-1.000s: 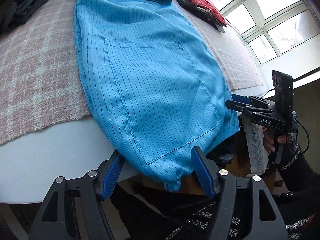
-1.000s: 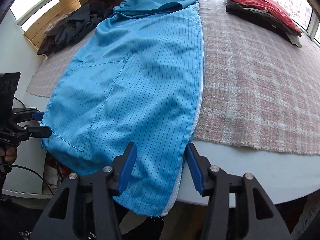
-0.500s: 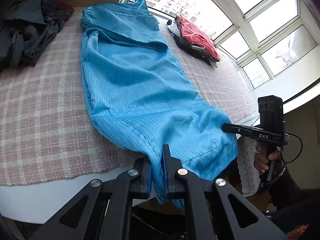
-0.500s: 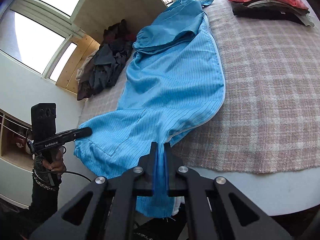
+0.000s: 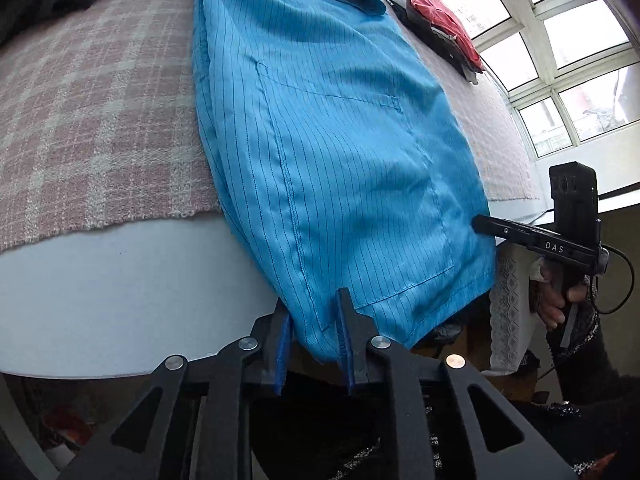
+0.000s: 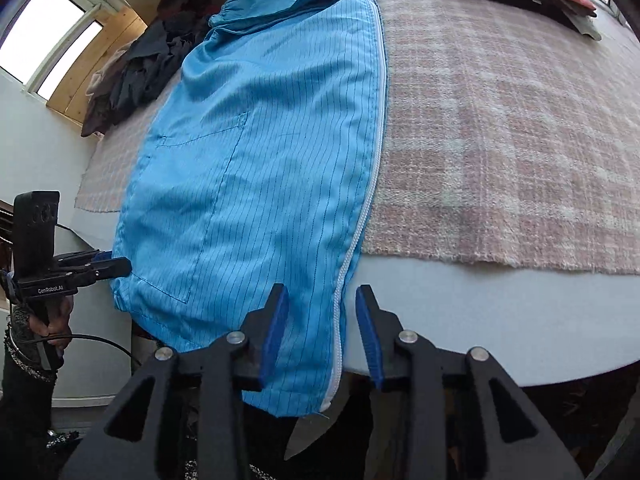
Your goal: Fold clothes
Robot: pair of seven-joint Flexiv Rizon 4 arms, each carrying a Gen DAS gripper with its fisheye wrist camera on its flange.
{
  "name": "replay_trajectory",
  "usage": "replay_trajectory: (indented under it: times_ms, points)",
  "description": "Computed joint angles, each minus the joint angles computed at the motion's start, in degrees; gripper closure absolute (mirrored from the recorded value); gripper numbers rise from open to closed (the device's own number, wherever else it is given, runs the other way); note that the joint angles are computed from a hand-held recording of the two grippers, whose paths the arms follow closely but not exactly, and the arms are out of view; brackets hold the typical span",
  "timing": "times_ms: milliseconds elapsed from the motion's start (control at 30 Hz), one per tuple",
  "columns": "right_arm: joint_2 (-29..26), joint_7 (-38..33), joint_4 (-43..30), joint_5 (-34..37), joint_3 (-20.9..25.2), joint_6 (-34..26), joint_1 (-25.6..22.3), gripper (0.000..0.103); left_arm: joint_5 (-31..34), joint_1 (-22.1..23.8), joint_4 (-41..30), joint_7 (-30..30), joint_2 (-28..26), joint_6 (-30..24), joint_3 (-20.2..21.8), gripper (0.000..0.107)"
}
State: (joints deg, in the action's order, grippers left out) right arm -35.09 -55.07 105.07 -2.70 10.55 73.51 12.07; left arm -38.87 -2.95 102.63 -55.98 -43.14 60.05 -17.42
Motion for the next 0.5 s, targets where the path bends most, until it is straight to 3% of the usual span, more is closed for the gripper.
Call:
replay_trajectory:
  times_ms: [67, 167, 200, 233, 267, 367, 500]
  points:
    - [0.7, 0.7, 1.4, -3.1, -2.6, -0.3, 2.7, 0.059, -1.4, 0.2, 1.4, 0.7, 0.3, 3.1, -1.0, 0.07]
    - [0.2, -1.2, 1.6, -4.8, -1.9, 0.1, 3.3, 0.059, 2.0, -2.6, 1.4, -0.7, 0.6, 6.6, 1.2, 0.073]
    - [0.1, -1.6, 1.7, -5.4, -2.0, 0.7, 3.7, 0.064, 4.3, -4.0, 0.8, -1.6, 0.6, 6.8, 2.6, 0.073]
    - [-0.2, -2.2, 1.4, -5.4, -1.6, 0.7, 3.5, 0.084, 6.8, -5.2, 0.3, -2.4, 0.6, 6.7, 3.9, 0.079]
    - [-0.4, -2.9, 1.0, -5.0, -0.8, 0.7, 2.8, 0.091, 8.8, -6.0, -0.2, -3.1, 0.6, 6.4, 4.7, 0.086]
    - [-0.9, -6.2, 0.2, 0.3, 4.9, 3.7, -2.5, 0.098, 11.0, -5.2, -0.3, -3.1, 0.9, 6.5, 3.9, 0.096]
    - [0.0, -10.1, -1.1, 8.4, 12.3, 6.9, -9.6, 0.099, 8.2, -1.2, 2.0, -0.6, 2.9, 7.2, -0.5, 0.099]
